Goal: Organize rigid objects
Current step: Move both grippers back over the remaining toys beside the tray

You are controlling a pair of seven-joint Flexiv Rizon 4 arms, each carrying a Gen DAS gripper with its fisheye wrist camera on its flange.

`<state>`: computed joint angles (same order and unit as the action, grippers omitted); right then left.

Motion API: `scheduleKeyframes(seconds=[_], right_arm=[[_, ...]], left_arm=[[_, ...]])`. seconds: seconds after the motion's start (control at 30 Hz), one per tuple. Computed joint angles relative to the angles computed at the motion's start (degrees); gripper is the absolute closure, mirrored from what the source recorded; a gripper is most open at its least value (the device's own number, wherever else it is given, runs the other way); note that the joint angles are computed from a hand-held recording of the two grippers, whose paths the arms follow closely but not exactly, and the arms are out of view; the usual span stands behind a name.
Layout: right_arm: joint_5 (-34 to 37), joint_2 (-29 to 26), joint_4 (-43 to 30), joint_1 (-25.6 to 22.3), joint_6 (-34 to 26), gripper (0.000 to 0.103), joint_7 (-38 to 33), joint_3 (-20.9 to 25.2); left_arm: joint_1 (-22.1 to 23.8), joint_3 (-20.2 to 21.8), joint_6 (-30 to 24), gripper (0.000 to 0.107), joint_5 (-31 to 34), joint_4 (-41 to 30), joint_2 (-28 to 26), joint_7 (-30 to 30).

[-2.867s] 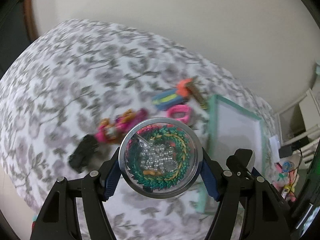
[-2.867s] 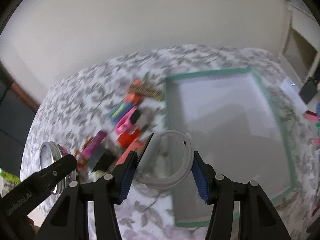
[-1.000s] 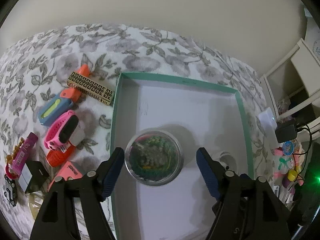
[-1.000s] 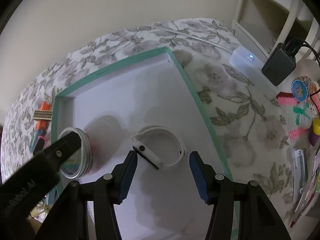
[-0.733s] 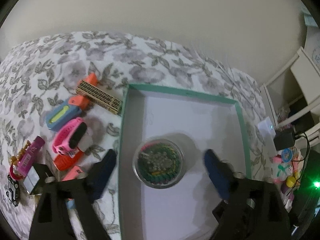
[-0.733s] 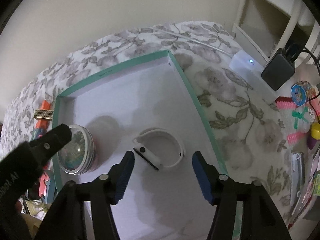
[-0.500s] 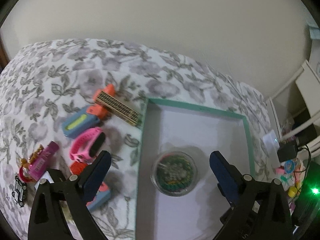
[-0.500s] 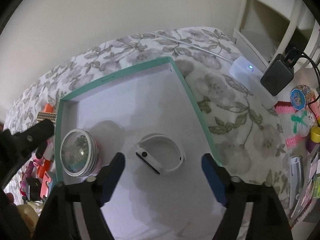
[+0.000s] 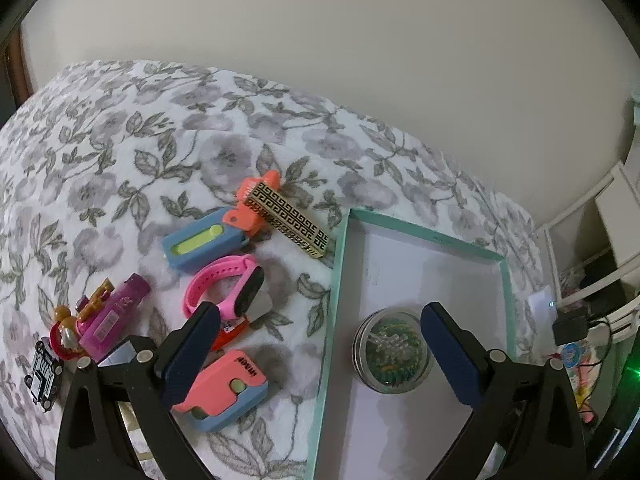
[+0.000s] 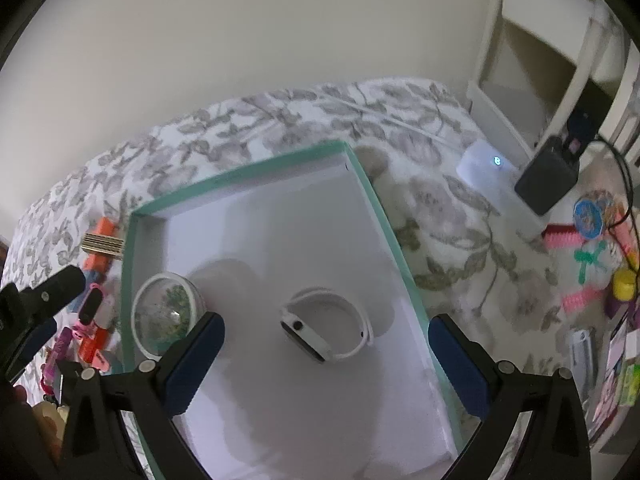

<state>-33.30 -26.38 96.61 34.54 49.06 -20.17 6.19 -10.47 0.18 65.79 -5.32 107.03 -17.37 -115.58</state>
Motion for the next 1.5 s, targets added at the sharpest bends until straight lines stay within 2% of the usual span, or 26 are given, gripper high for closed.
scheduleKeyframes(seconds=[0.17, 0.43, 0.57, 0.67, 0.87, 1.13, 1.3, 1.5], right_arm=[[-4.65, 1.14, 0.22, 1.09, 2.92, 0.000, 1.99, -1.16], [-8.08, 1.45, -2.12, 2.78, 5.38, 0.000, 1.54, -0.89], [-7.61, 0.85, -4.48, 3.94, 5.31, 0.000, -1.11, 0.08], [-6.52, -0.09, -6.30, 4.87, 5.72, 0.000, -3.71, 0.91], [0.73, -4.25, -11.80, 6.60, 6.27, 0.000, -11.90, 3.76], [8.99, -9.69, -18.84, 9.81, 1.92, 0.000, -22.67, 5.97], [13.91, -13.38, -23.50, 11.36, -4.32, 0.000, -28.14, 7.04], [17.82, -15.75, -26.33, 12.78, -8.66, 0.000, -33.77, 7.65]], left_arm=[[1.65, -0.88, 2.33, 0.006, -3.74, 3.25, 3.32, 2.71], [2.26, 2.78, -0.95, 0.006, 5.50, 5.45, 10.98, -3.77], [4.70, 3.11, -0.16, 0.006, 5.16, 9.71, 15.39, -4.09], [6.65, 3.43, -1.10, 0.006, 7.51, 11.86, 18.51, -6.11], [10.69, 3.75, -2.27, 0.006, 10.16, 15.60, 22.88, -7.62], [14.72, 4.39, -6.34, 0.007, 8.83, 18.75, 23.53, -7.39], [15.77, 4.45, -12.01, 0.007, 8.45, 18.43, 21.38, -6.93], [15.80, 4.92, -15.23, 0.007, 6.78, 18.63, 18.69, -5.81]])
